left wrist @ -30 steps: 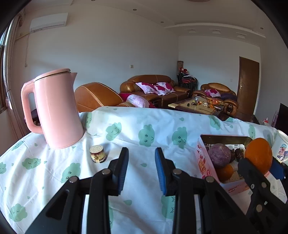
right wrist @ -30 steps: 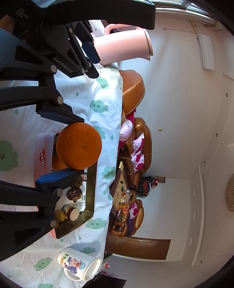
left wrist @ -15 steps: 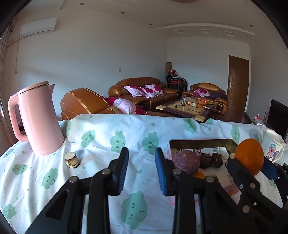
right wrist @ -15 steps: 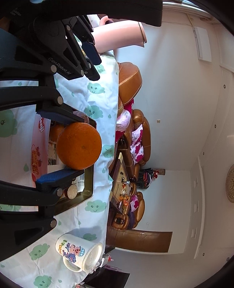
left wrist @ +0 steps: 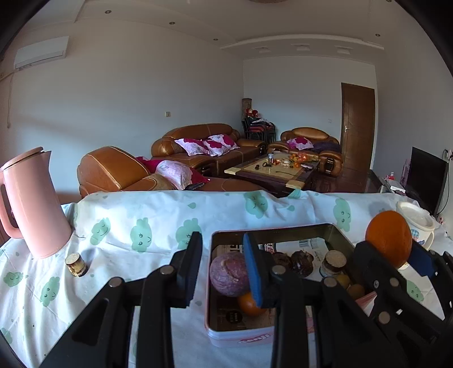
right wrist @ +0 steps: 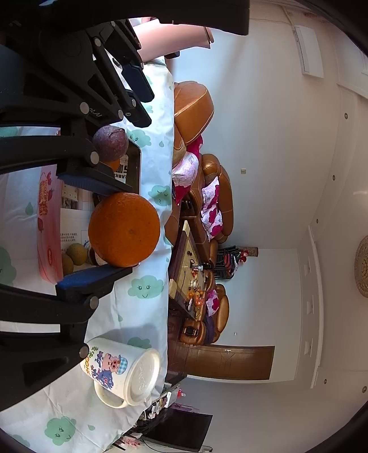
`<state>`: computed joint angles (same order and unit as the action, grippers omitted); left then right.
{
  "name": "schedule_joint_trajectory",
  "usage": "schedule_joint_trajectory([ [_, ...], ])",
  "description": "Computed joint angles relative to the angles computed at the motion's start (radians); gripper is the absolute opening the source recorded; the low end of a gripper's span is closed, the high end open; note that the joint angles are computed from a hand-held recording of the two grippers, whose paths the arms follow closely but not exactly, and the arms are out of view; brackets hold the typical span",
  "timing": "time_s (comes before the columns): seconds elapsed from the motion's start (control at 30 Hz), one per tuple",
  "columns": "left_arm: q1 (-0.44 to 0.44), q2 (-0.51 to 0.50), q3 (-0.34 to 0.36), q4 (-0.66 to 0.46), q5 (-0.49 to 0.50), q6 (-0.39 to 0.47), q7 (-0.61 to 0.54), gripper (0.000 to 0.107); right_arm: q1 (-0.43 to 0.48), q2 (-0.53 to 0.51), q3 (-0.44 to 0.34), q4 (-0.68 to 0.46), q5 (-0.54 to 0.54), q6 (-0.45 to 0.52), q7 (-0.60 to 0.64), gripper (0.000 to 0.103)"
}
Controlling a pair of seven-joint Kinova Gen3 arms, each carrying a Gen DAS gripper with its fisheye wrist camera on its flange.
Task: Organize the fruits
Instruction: 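Hold the orange above the tin box with the right tool and lower it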
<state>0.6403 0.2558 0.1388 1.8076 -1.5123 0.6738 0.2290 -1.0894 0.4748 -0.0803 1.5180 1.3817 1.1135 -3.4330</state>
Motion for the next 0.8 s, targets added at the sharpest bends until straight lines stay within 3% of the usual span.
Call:
schedule_joint_trajectory([
  [0.47,0.036,0.053,-0.028,-0.078,0.046,-0.033,-0.073,0.033,0.046,-0.034,-0.008,0.048,0.013,0.033,-0.059,0.050],
  [0.8,0.043,0.073,-0.074,-0.127,0.162,-0.094,-0.169,0.032,0.036,-0.015,-0.002,0.028,0.031,0.094,-0.033,0.050],
])
